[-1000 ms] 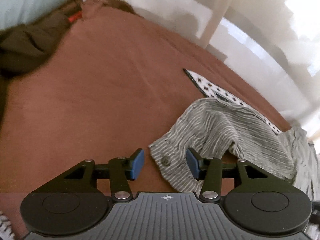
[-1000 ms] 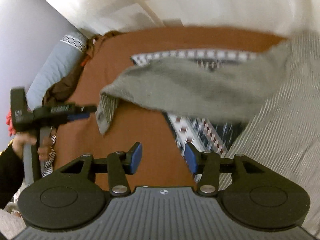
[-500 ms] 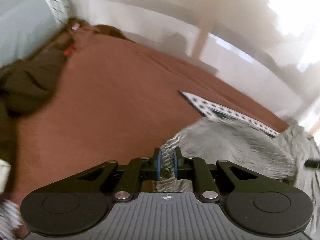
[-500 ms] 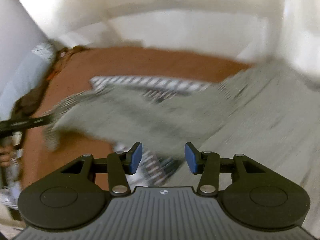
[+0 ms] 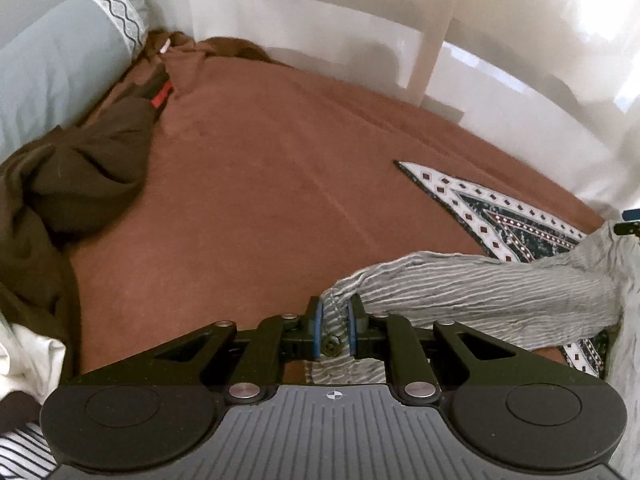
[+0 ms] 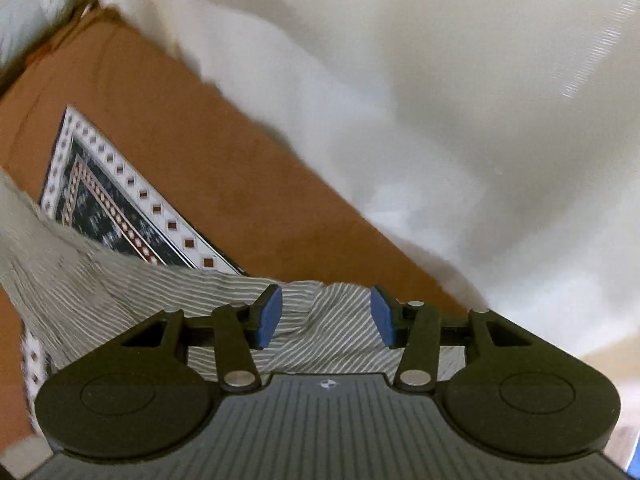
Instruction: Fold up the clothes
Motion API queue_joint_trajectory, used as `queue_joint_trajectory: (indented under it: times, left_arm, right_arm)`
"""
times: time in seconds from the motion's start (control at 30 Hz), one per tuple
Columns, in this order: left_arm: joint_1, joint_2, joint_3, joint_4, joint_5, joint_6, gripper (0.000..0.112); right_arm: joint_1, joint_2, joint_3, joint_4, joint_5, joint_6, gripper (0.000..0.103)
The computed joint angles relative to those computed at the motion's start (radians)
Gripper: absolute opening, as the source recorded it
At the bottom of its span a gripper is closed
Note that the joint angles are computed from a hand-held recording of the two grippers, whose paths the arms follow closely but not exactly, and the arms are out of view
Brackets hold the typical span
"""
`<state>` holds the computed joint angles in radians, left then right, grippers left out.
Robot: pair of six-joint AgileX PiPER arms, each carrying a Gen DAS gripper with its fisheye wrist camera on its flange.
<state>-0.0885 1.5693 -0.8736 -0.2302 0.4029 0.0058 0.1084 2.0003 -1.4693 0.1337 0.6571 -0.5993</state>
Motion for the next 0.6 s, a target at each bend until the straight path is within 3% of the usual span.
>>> queue_joint_trajectory:
  times: [0.13,0.3,0.37,0.4,0.43,0.5,0.6]
  left_arm:
    - [0.028,0.027,-0.037,-0.049,0.045,0.05,0.01]
    - [0.033,0.068,-0.086,-0.032,0.103,0.064,0.012]
    - [0.036,0.081,-0.105,-0.026,0.121,0.068,0.012]
    - [0.041,0.086,-0.113,-0.036,0.128,0.077,0.012]
    - [0.045,0.089,-0.119,-0.042,0.134,0.082,0.012]
    - [0.049,0.091,-0.13,-0.041,0.145,0.084,0.012]
    - [0.051,0.091,-0.139,-0.03,0.162,0.09,0.012]
  right_arm:
    - [-0.014,0.082,-0.095,0.007,0.064,-0.134,0.064]
    - [-0.036,0.172,-0.193,0.028,0.148,-0.233,0.067]
    - [-0.064,0.201,-0.241,0.093,0.22,-0.267,0.055]
    - [-0.081,0.219,-0.275,0.134,0.273,-0.275,0.024]
    - [-0.097,0.237,-0.306,0.172,0.321,-0.281,0.005]
    - [-0.106,0.227,-0.295,0.197,0.323,-0.296,0.004]
    - [-0.139,0.201,-0.251,0.301,0.259,-0.322,0.004]
